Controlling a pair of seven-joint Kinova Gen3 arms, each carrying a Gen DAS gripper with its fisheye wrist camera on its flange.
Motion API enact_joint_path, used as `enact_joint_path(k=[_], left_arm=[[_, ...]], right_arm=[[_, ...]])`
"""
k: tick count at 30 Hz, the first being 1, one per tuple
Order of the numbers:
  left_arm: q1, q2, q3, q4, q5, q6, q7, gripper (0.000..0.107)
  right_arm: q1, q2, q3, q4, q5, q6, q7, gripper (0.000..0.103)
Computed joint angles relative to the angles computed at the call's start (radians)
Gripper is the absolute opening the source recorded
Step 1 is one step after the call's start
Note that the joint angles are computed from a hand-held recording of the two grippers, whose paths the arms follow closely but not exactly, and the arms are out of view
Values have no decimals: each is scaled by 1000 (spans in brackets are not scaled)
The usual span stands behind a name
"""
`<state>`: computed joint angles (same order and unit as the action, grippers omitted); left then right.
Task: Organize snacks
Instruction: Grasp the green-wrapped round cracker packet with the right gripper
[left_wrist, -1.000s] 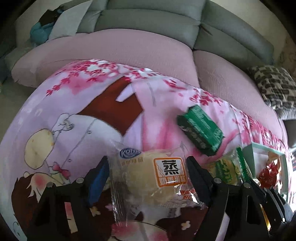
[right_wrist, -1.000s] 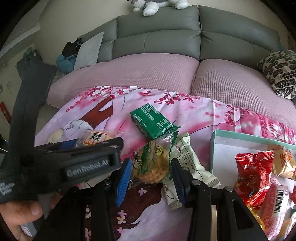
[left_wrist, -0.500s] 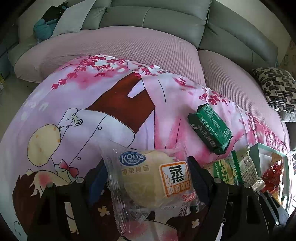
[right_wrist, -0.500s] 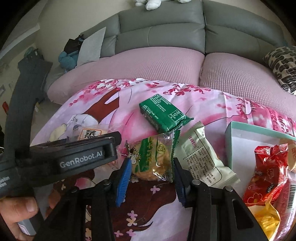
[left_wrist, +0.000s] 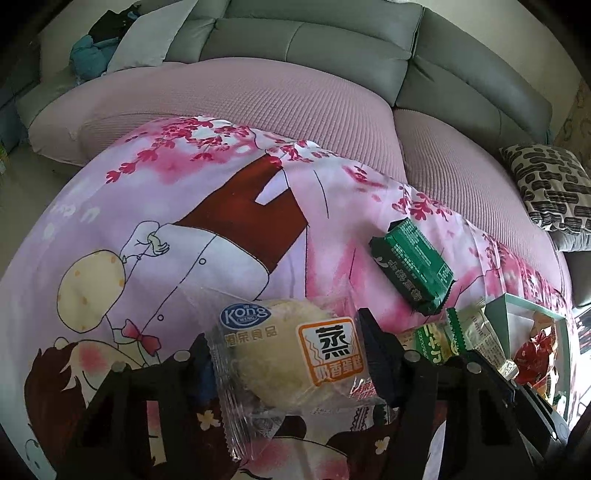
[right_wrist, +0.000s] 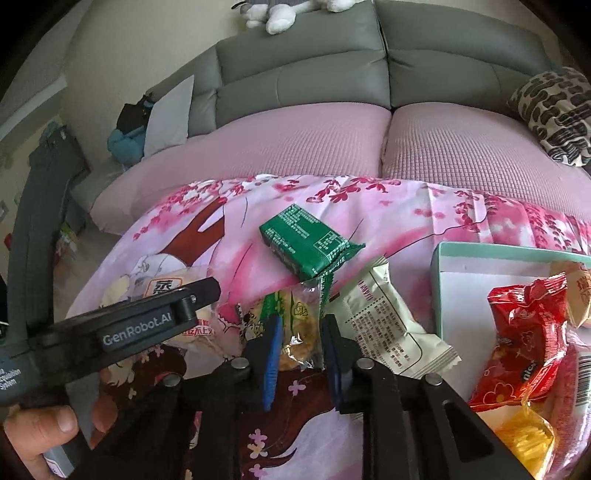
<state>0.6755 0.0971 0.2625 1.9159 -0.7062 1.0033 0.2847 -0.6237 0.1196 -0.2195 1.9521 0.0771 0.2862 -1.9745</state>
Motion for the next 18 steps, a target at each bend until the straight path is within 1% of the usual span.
enact_joint_path(k=[8,12,15,17,18], left_arm=[[4,-6,6,-3,-8,22,21,66],[2,-5,6,-4,-4,25,20,66],[1,-4,6,-6,2,30,18,66],[0,-1,6,-11,12,40,7,66],[1,2,7,-17,16,51,1,66]], right_arm=[[13,-33,-12,20,-17,-31,31,16],[3,-13,-12,-6,8,18,22,17],[-19,-2,8,-10,42,26,-20,17],[-14,-1,3,-8,41,22,-7,18],[-17,0,4,-8,46,21,-10,21]])
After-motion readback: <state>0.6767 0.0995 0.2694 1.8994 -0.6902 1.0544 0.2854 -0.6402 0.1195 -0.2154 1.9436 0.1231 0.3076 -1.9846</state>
